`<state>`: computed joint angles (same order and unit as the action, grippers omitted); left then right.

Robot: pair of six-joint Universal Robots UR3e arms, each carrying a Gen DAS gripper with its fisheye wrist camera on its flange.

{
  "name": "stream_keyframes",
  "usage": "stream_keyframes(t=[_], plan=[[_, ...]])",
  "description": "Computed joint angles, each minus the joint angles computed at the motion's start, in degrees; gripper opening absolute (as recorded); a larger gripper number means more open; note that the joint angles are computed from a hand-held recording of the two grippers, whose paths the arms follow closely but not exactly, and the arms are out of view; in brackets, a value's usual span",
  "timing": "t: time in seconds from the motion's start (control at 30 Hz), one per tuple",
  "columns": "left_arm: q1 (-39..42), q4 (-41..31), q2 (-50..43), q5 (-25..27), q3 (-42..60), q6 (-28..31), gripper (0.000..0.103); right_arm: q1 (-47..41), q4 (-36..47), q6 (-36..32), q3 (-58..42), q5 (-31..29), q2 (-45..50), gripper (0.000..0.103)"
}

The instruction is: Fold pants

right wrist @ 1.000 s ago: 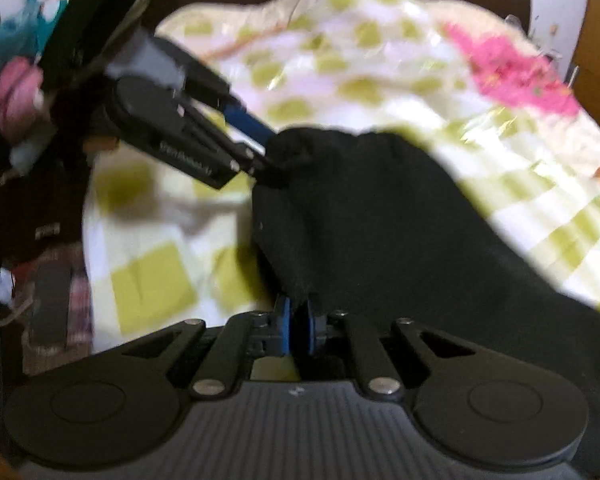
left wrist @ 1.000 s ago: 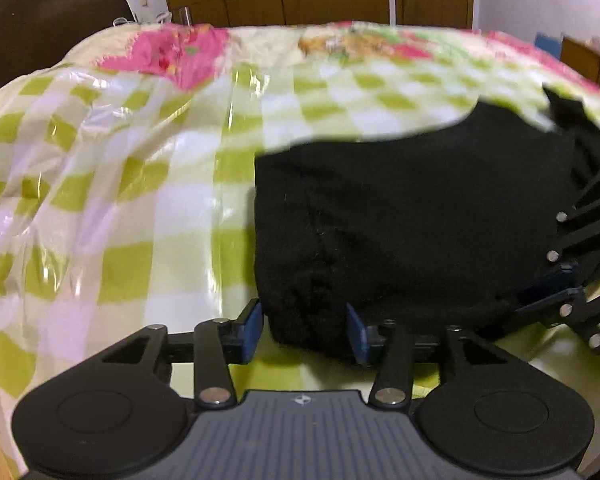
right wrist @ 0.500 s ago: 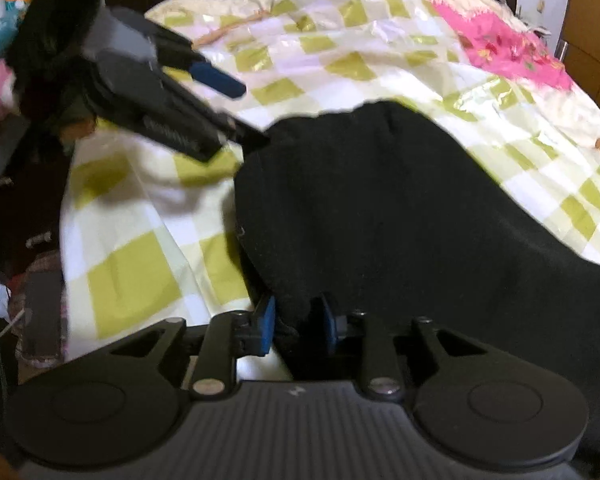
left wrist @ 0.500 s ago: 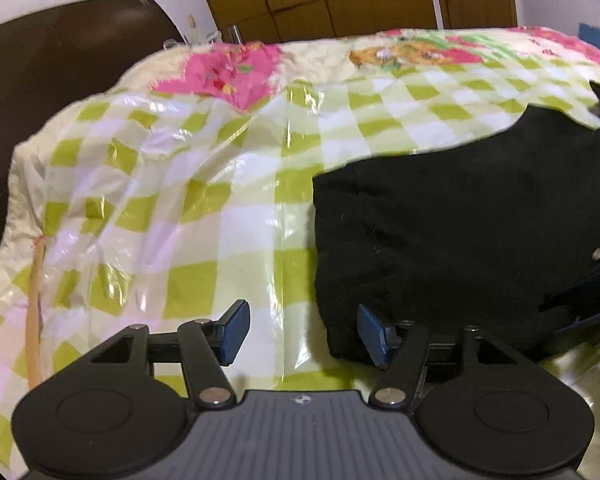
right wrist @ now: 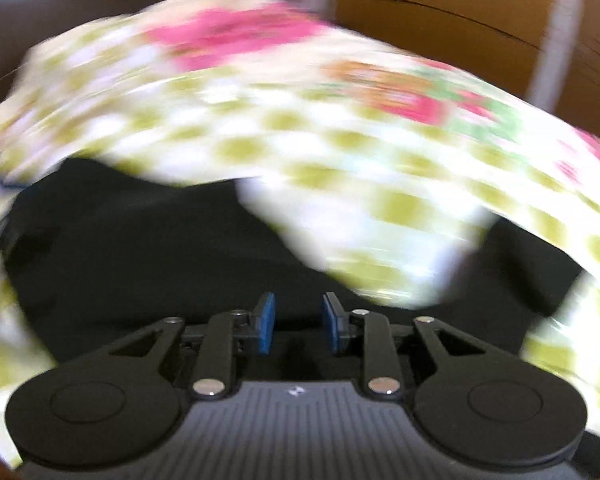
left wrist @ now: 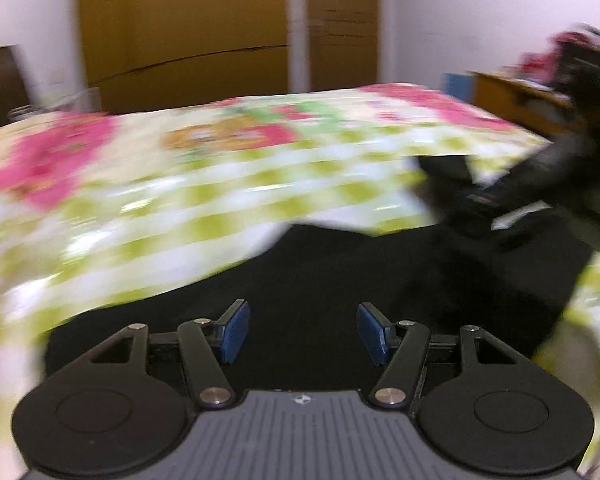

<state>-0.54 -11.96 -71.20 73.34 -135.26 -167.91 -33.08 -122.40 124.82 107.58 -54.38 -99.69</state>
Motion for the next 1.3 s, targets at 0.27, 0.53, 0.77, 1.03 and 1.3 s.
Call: stream_keyframes(t=[0.27,0.53,0.77,1.03,1.3], plan=[[-20.1,6.3,-29.9,6.7,24.2,-9.1,0.072,-0.6,-4.2,20.8,-23.5,-5.1,25.5,0.045],[-26.1,2.7,-41.7,13.2,36.5,-10.2,0.063,3.7,-7.7,35.2,-38.0,-8.8,41.2,0.044],[-27.7,-1.3,-42.8,15.2,40.7,-10.4,0.038,-1.5,-6.8,38.7,-41.8,-0.8,42.9,0.003],[-31.8,0.1,-41.6,11.5,39.4,-8.4,0.039,-35.4,20.9,7.6,-16.2,24.0,11.2,0.003],[-37.6,-7.2,-48.9,16.1,48.1,-7.5,0.039,-46.1,24.2,-4.2,-5.9,12.7,11.9,0.011]])
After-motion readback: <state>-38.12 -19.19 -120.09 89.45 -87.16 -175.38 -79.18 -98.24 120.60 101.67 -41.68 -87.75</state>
